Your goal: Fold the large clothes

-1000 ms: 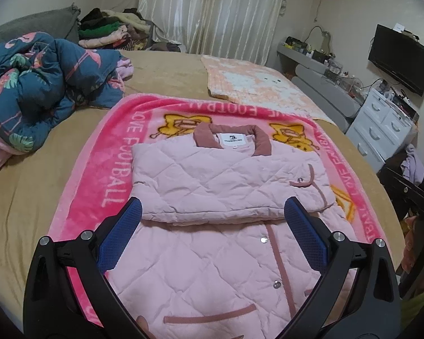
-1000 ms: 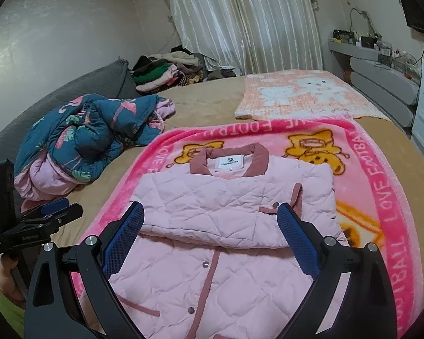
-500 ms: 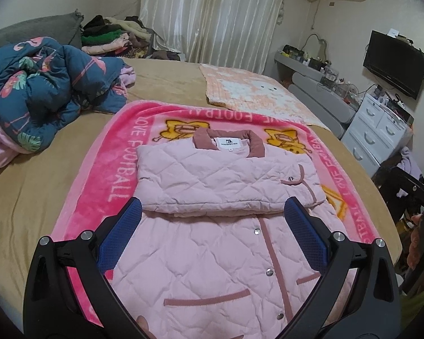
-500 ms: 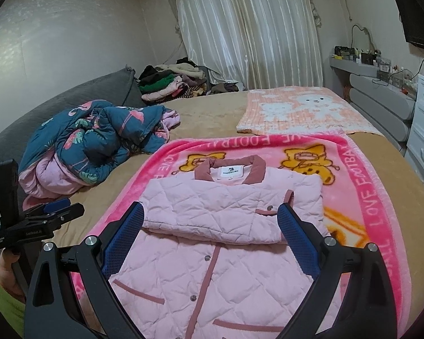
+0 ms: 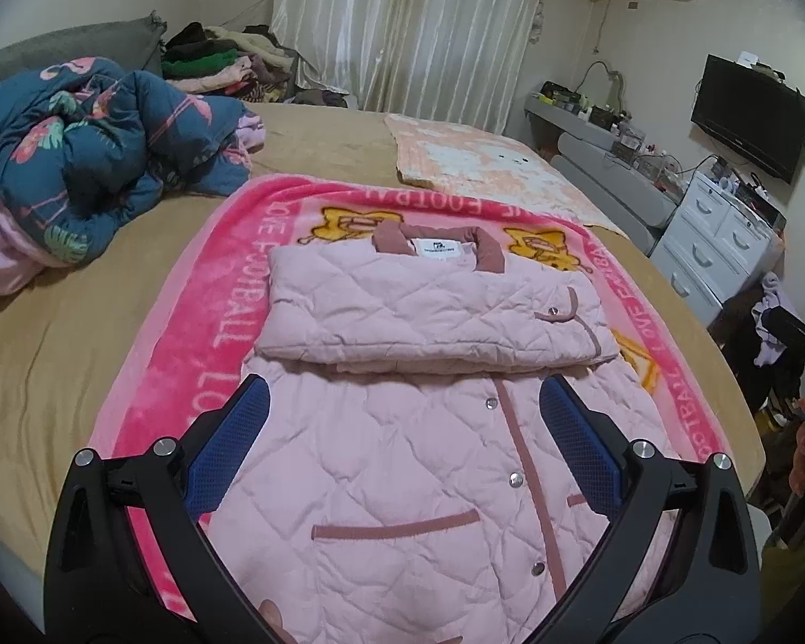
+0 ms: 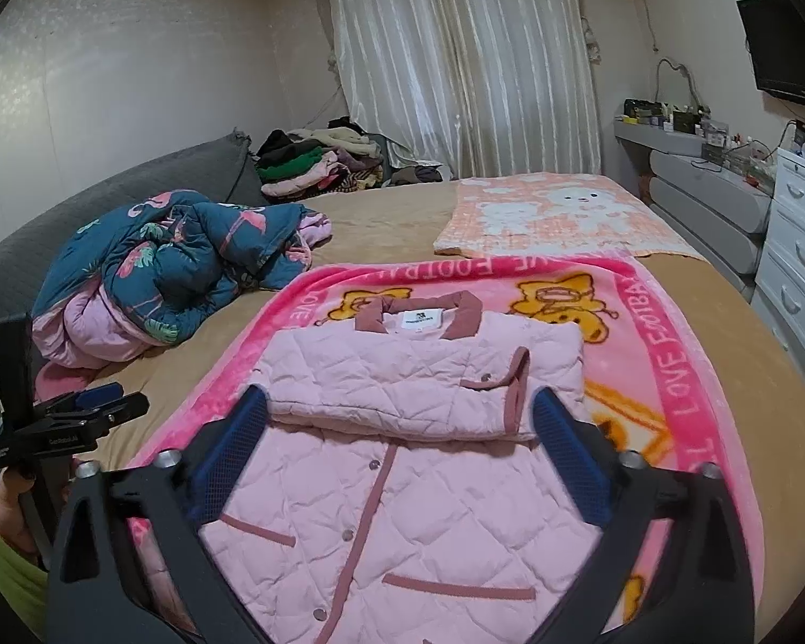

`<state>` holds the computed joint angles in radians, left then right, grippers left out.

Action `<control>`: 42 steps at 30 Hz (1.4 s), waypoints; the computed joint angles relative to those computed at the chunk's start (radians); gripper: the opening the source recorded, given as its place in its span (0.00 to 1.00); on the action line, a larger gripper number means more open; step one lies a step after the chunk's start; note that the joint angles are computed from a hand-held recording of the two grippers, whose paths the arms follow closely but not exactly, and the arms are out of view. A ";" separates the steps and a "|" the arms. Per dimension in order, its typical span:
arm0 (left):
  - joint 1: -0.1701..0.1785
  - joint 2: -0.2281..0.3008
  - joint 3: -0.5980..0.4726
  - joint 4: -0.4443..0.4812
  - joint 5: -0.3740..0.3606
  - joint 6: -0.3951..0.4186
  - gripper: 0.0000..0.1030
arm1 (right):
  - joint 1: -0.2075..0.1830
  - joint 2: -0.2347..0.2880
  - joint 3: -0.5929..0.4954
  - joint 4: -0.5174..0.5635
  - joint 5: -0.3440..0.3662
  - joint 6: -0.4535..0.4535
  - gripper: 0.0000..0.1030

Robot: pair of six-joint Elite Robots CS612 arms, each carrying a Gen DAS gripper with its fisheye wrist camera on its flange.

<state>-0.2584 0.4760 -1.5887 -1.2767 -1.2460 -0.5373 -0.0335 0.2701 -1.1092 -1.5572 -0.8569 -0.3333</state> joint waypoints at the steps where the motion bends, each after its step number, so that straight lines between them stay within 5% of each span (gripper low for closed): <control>1: -0.002 0.003 -0.005 0.003 0.004 0.000 0.92 | -0.001 0.003 -0.005 0.004 -0.001 -0.002 0.96; 28: -0.040 0.088 -0.112 0.168 0.059 0.025 0.92 | -0.045 0.105 -0.143 0.221 -0.110 -0.123 0.96; 42: -0.015 0.152 -0.215 0.389 0.034 -0.058 0.92 | -0.070 0.143 -0.185 0.372 -0.188 -0.204 0.96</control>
<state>-0.2737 0.6282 -1.8036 -0.8881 -1.2117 -0.5954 -0.1033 0.4130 -1.2940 -1.1857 -1.0449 -0.5375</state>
